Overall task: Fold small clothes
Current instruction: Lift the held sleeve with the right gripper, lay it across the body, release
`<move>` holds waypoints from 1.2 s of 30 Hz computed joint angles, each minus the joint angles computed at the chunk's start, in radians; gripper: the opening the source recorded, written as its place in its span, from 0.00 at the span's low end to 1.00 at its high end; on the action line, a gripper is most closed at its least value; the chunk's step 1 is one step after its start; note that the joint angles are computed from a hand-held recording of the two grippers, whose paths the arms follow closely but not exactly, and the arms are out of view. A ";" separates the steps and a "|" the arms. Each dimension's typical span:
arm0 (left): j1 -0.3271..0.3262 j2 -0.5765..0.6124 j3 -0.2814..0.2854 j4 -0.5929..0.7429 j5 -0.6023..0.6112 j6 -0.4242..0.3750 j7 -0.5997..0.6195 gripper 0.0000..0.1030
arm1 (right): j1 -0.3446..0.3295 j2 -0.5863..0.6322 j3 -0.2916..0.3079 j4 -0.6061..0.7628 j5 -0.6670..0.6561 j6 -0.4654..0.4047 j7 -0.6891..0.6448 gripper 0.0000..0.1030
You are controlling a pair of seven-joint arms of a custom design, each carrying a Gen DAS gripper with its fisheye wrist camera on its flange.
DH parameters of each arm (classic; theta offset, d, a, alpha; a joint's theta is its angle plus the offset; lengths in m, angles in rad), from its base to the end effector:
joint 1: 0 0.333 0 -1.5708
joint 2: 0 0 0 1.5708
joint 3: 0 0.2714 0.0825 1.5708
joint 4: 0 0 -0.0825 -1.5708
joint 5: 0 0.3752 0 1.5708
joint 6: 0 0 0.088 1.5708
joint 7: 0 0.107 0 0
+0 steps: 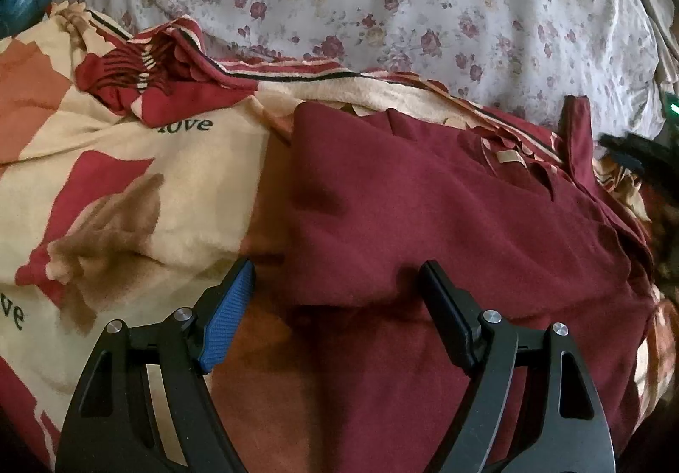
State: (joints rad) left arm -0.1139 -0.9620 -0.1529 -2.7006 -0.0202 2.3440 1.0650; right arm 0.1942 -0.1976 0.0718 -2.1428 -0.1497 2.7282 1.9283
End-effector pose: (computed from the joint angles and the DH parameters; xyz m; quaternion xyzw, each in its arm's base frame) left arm 0.3306 -0.0937 0.5332 -0.7607 0.5759 -0.2468 0.1696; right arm 0.5236 0.1507 0.5404 -0.6609 0.6444 -0.2272 0.3104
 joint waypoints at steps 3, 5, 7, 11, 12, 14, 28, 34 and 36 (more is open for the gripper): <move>-0.004 -0.001 0.013 -0.002 -0.017 -0.001 -0.004 0.78 | -0.023 0.140 0.018 0.131 -0.119 0.015 0.105 0.47; -0.003 0.003 0.015 -0.002 -0.022 0.006 -0.003 0.78 | -0.006 0.213 0.001 0.202 -0.094 0.008 0.078 0.47; -0.002 0.008 0.012 -0.001 -0.021 0.009 -0.001 0.78 | 0.011 0.278 -0.013 0.275 -0.093 -0.016 0.045 0.47; 0.001 0.017 0.006 0.001 -0.016 0.011 -0.001 0.78 | 0.018 0.311 -0.022 0.310 0.007 -0.016 -0.075 0.45; 0.001 0.016 0.005 0.000 -0.014 0.011 -0.001 0.78 | 0.012 0.303 -0.019 0.299 0.061 -0.006 -0.135 0.32; 0.002 0.016 0.004 0.001 -0.012 0.012 -0.002 0.78 | -0.003 0.278 -0.017 0.279 0.175 -0.013 -0.235 0.12; 0.011 -0.080 0.003 -0.025 0.002 0.025 -0.039 0.78 | 0.139 -0.318 -0.170 0.008 0.944 -0.232 -0.851 0.10; 0.021 -0.140 0.021 -0.046 -0.011 0.027 -0.055 0.78 | 0.243 -0.418 -0.161 0.027 0.937 -0.389 -0.875 0.10; 0.029 -0.159 0.029 -0.053 -0.018 0.027 -0.063 0.78 | 0.273 -0.397 -0.129 0.029 0.929 -0.400 -0.879 0.10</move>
